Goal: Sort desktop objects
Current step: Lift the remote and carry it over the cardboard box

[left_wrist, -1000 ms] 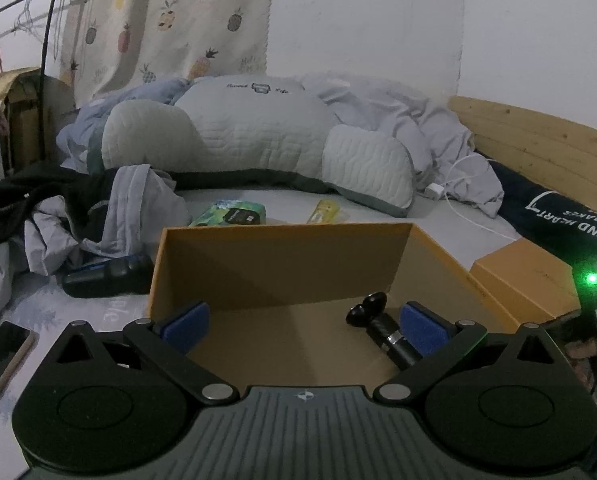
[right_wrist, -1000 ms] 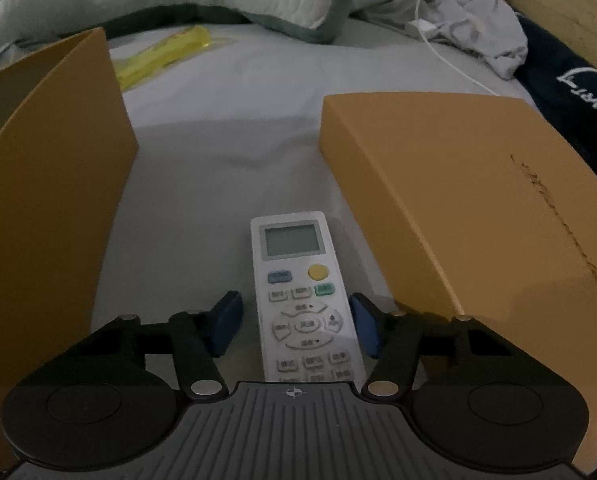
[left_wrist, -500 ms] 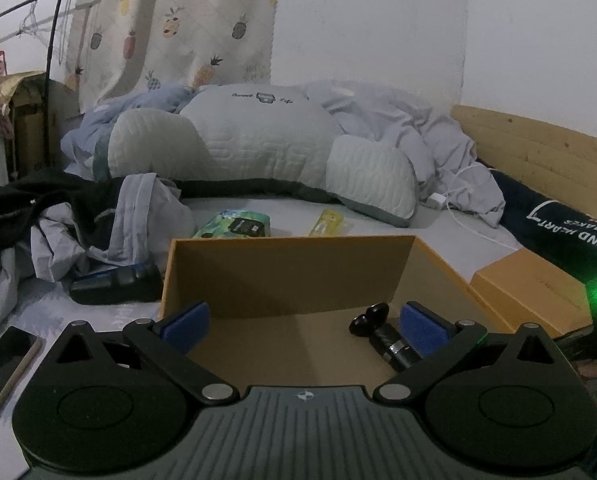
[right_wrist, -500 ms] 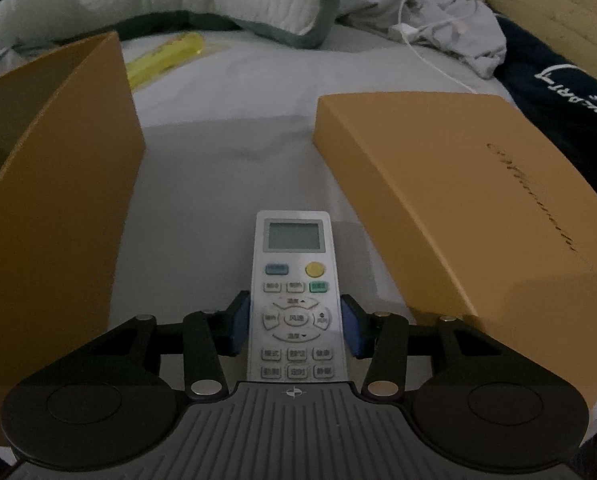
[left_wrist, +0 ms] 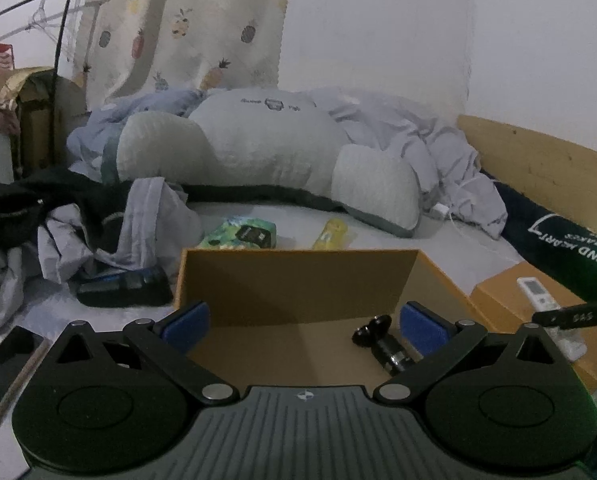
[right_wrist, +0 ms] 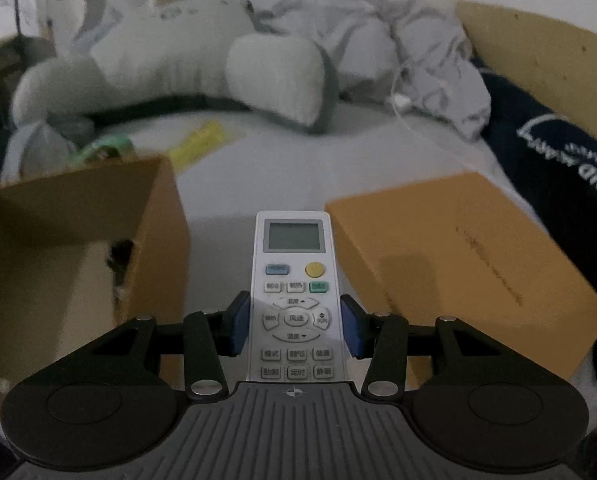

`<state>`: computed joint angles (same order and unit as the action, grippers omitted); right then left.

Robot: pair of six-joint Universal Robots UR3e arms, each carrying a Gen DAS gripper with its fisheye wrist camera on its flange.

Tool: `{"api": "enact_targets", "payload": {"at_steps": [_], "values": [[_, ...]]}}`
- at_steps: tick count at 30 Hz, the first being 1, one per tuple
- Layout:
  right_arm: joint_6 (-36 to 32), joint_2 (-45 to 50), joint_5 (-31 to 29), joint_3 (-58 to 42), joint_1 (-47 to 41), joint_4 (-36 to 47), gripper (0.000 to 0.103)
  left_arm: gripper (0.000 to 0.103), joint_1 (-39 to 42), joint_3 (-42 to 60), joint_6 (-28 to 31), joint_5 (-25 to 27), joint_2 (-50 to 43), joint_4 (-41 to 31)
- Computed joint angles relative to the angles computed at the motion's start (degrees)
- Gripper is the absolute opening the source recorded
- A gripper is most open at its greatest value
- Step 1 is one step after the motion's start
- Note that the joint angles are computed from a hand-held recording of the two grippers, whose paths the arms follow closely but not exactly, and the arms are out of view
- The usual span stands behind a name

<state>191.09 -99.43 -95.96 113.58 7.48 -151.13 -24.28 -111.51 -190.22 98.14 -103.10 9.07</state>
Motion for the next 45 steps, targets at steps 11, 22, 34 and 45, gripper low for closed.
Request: {"api": "enact_targets", "payload": {"at_steps": [11,22,34,45], "values": [[-0.09,3.08,-1.61,-14.32,7.91,6.39,0.05,0.103,2.08,-1.74,-1.13,2.21,4.59,-1.15],[0.39,17.32,-4.03,-31.26,17.35,11.11,0.05,0.103,2.74,-3.39,-0.67,3.35,6.63,-1.11],[-0.03,29.74,-2.55,-44.59,21.45,16.46,0.05,0.103,5.89,-6.09,-1.38,3.21,7.99,-1.01],[-1.97,37.38,1.27,-53.63,22.1,22.34,0.05,0.103,6.82,-6.99,-3.78,5.34,7.74,-0.88]]}}
